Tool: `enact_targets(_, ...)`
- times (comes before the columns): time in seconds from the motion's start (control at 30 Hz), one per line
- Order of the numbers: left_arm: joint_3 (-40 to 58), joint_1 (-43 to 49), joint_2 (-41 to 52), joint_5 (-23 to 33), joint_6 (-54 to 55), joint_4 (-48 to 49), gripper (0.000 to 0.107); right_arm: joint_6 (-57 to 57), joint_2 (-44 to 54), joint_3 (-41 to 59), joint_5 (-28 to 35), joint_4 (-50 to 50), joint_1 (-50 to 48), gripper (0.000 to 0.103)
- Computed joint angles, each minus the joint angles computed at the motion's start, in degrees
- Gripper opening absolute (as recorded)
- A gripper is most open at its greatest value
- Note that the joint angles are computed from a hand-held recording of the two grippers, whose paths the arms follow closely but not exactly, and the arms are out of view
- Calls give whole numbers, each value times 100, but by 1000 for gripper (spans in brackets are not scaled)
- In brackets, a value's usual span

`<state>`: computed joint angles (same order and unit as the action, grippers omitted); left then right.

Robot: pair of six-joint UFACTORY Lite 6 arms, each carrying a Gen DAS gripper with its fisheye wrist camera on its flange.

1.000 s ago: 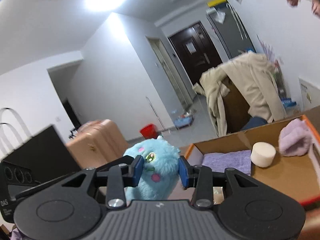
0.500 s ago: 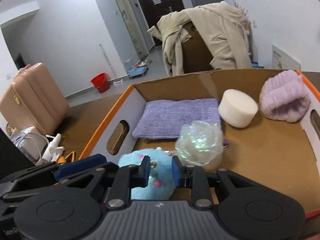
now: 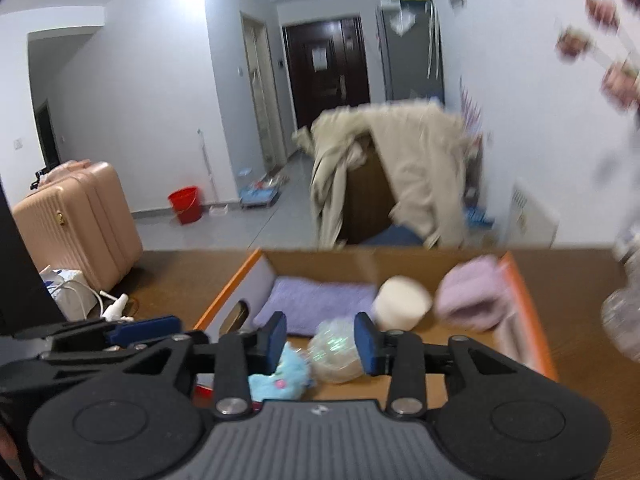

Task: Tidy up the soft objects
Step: 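Carry the light-blue plush into the cardboard box and open both grippers, then move both grippers back toward the pink-brown sponge block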

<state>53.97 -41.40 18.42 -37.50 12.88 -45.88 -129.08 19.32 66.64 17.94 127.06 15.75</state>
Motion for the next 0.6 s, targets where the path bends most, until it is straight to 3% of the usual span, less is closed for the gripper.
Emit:
enact_targets(0.17, -178, -875, -675, -515, 1319, -1521, 58, -560, -1761, -1408, 178, 276, -411, 51)
enact_targets(0.23, -254, -1363, -828, -949, 1710, -2087, 64, -707, -2495, -2050, 399, 276, -626, 62)
enact_targets(0.4, -12, -2536, -694, -1880, 2764, -3359, 75, -921, -4105, -3475, 533, 217, -949, 68)
enact_targets(0.6, -128, -4253, -178, -3379, 2395, -4263, 86, -1049, -6410, -5396, 578, 102, -1136, 83)
